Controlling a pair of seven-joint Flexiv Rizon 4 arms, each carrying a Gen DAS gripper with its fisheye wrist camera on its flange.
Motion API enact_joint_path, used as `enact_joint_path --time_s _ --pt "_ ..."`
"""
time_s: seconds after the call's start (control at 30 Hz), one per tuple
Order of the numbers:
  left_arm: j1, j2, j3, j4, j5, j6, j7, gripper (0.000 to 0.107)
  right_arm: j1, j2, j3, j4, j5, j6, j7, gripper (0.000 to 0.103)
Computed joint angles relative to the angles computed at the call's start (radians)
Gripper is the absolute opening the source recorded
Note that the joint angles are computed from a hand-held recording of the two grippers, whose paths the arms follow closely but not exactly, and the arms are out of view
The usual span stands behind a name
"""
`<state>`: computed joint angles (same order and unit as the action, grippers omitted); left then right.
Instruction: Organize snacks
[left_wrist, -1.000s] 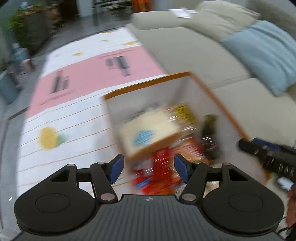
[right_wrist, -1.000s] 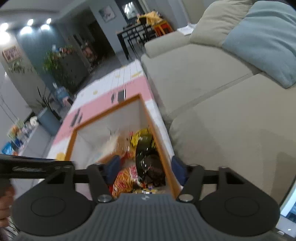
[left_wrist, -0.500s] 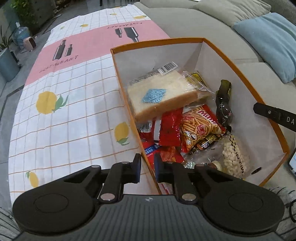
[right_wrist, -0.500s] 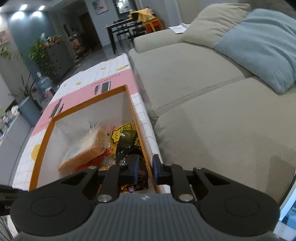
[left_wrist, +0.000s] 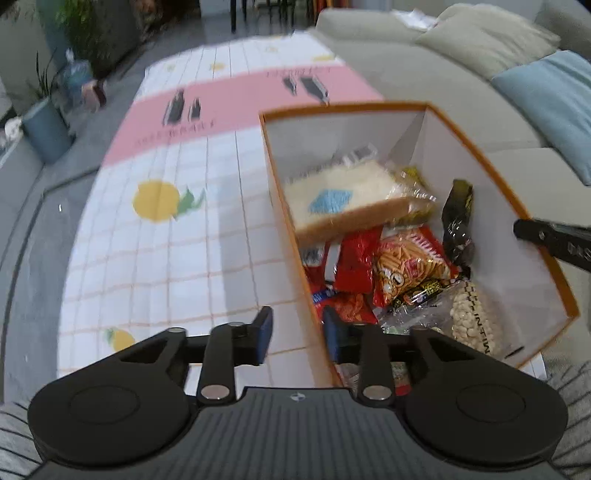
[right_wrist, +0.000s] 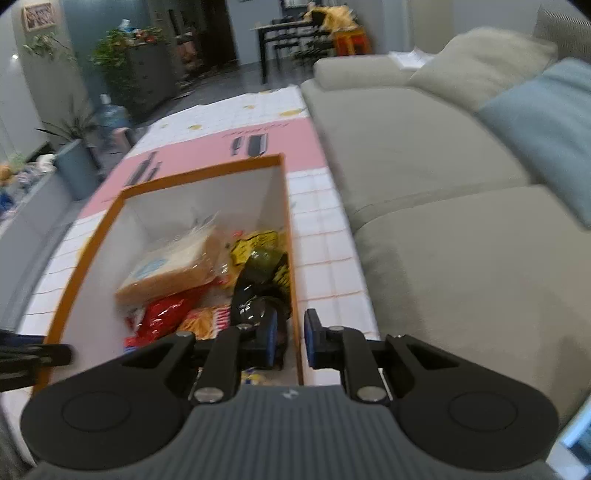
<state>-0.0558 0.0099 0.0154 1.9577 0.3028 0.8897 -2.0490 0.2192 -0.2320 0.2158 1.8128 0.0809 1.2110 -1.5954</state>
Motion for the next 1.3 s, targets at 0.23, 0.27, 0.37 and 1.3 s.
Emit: enact_joint_path --time_s 0.23,0.27,0.37,1.3 --pt "0.020 0.143 -0.017 0.041 0.152 0.042 -0.079 0.066 0.111 0.108 -0.150 0.189 -0.448 0.278 0.407 0.063" --pt "0.027 0.172 -0.020 0.058 0.171 0.068 -0.092 0.069 0.106 0.126 -0.139 0.208 -0.464 0.303 0.435 0.066" --pt "0.059 0.218 -0.014 0.122 0.193 0.210 -0.097 0.092 0.081 0.173 -0.063 0.256 -0.404 0.344 0.416 0.072" --pt "0.185 0.265 -0.090 0.296 0.199 0.339 -0.227 0.090 0.027 0.237 -0.038 0.448 -1.077 0.349 0.965 0.073"
